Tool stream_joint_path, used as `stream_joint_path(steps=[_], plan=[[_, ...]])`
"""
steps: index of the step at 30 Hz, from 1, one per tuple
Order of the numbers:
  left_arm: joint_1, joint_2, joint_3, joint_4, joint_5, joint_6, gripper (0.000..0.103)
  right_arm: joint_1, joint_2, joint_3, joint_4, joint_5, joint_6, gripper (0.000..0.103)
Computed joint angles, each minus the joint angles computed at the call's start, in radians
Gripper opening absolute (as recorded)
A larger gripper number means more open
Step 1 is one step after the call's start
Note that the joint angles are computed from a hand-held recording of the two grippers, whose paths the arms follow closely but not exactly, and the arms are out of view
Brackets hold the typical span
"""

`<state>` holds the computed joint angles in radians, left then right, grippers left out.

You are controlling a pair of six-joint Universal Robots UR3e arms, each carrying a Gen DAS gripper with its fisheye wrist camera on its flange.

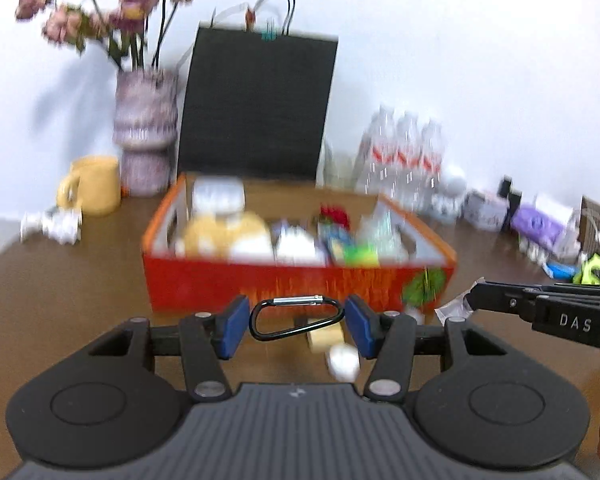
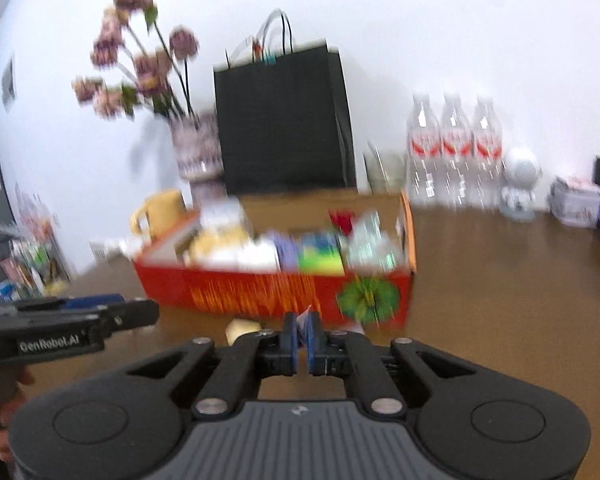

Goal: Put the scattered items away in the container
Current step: 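Lower carabiner and wrapper into the box and open both tools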

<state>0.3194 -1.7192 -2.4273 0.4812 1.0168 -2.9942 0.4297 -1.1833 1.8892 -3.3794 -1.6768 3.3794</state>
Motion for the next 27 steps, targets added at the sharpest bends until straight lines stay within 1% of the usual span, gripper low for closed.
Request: stream_joint_path(steps=[2,4,7,9,10,11,13,14,15,16,17,18,19,20,23,27], plan=[[-0.021,-0.041,0.108,-0.02,0.02,-0.038,0.054,-0.011,0.044,-0.118,0.034,0.003,-0.001,0.004],[-0.049,-0.114,0.235,-0.037,0.043,-0.07,0.054,-0.03,0.116,-0.265,0.085,0.015,0.003,0.004],[-0.105,-0.276,0.456,-0.069,0.105,-0.122,0.054,-0.048,0.251,-0.486,0.161,0.021,-0.001,0.004],[-0.126,-0.379,0.586,-0.107,0.123,-0.152,0.054,-0.058,0.364,-0.669,0.259,0.021,-0.013,0.004],[-0.138,-0.425,0.66,-0.154,0.131,-0.153,0.054,-0.063,0.404,-0.732,0.298,0.025,-0.018,0.004],[-0.142,-0.456,0.723,-0.211,0.127,-0.13,0.054,-0.069,0.449,-0.803,0.341,0.029,-0.024,0.004],[-0.148,-0.509,0.82,-0.265,0.127,-0.098,0.054,-0.075,0.505,-0.897,0.416,0.026,-0.041,0.006],[-0.154,-0.528,0.862,-0.295,0.132,-0.069,0.057,-0.083,0.525,-0.936,0.456,0.036,-0.048,0.01],[-0.157,-0.539,0.882,-0.306,0.137,-0.045,0.072,-0.084,0.542,-0.974,0.496,0.034,-0.049,0.032],[-0.163,-0.546,0.891,-0.303,0.153,-0.028,0.084,-0.086,0.557,-1.014,0.548,0.028,-0.048,0.054],[-0.178,-0.557,0.898,-0.28,0.207,-0.032,0.1,-0.08,0.571,-1.054,0.598,-0.005,-0.046,0.083],[-0.195,-0.565,0.896,-0.252,0.264,-0.034,0.103,-0.064,0.594,-1.107,0.649,-0.074,-0.041,0.095],[-0.204,-0.573,0.903,-0.241,0.296,-0.027,0.103,-0.058,0.602,-1.123,0.662,-0.102,-0.047,0.096],[-0.208,-0.575,0.91,-0.249,0.309,-0.016,0.103,-0.061,0.597,-1.113,0.653,-0.1,-0.048,0.096],[-0.204,-0.573,0.916,-0.272,0.308,-0.023,0.103,-0.071,0.57,-1.072,0.641,-0.07,-0.034,0.096],[-0.207,-0.57,0.919,-0.285,0.32,-0.023,0.103,-0.065,0.57,-1.076,0.645,-0.074,-0.051,0.099]])
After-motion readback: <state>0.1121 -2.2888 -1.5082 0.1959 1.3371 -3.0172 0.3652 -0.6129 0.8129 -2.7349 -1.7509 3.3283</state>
